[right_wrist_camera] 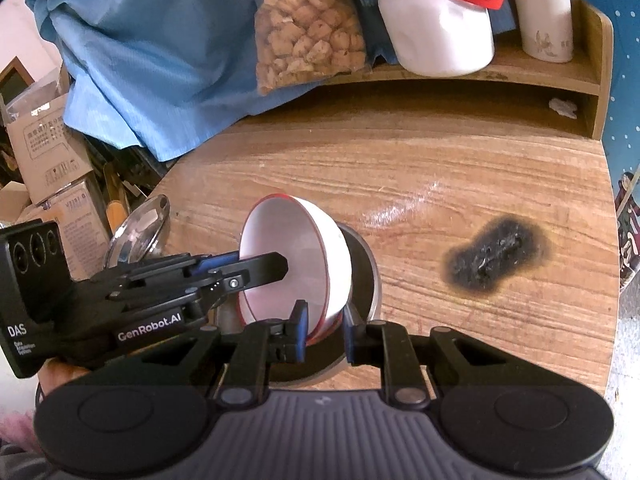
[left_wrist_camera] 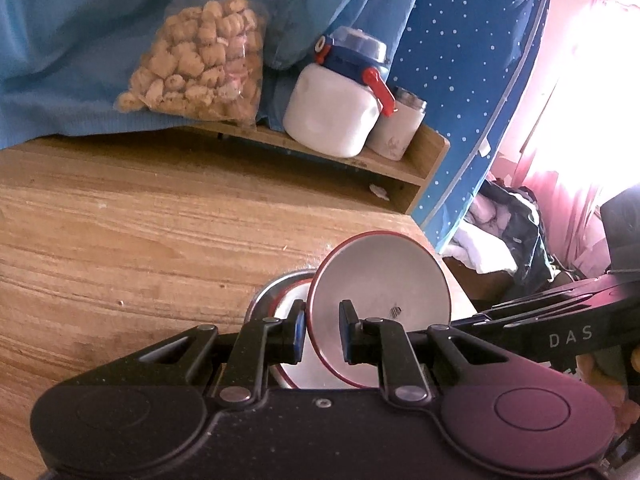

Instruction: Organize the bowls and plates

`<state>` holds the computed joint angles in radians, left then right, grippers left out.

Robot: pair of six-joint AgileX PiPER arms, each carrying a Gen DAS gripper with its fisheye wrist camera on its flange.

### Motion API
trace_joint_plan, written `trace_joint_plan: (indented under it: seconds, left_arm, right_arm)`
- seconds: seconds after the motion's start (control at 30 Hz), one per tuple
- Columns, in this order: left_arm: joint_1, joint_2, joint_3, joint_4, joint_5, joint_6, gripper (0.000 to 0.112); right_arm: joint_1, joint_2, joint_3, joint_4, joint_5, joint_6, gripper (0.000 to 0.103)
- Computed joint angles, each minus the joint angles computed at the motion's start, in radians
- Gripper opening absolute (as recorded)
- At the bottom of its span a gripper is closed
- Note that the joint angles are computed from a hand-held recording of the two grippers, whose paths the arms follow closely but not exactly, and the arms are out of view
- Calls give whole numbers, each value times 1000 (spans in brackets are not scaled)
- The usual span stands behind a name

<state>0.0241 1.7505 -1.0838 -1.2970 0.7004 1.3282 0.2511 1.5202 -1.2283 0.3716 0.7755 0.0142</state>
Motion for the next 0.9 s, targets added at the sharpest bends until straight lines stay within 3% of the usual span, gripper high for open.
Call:
trace_joint_plan:
  seconds: [0.9]
  left_arm:
    - [18, -7, -11, 66, 8, -48, 18]
  right_arm:
    - [3, 42, -40, 29, 40, -29, 20]
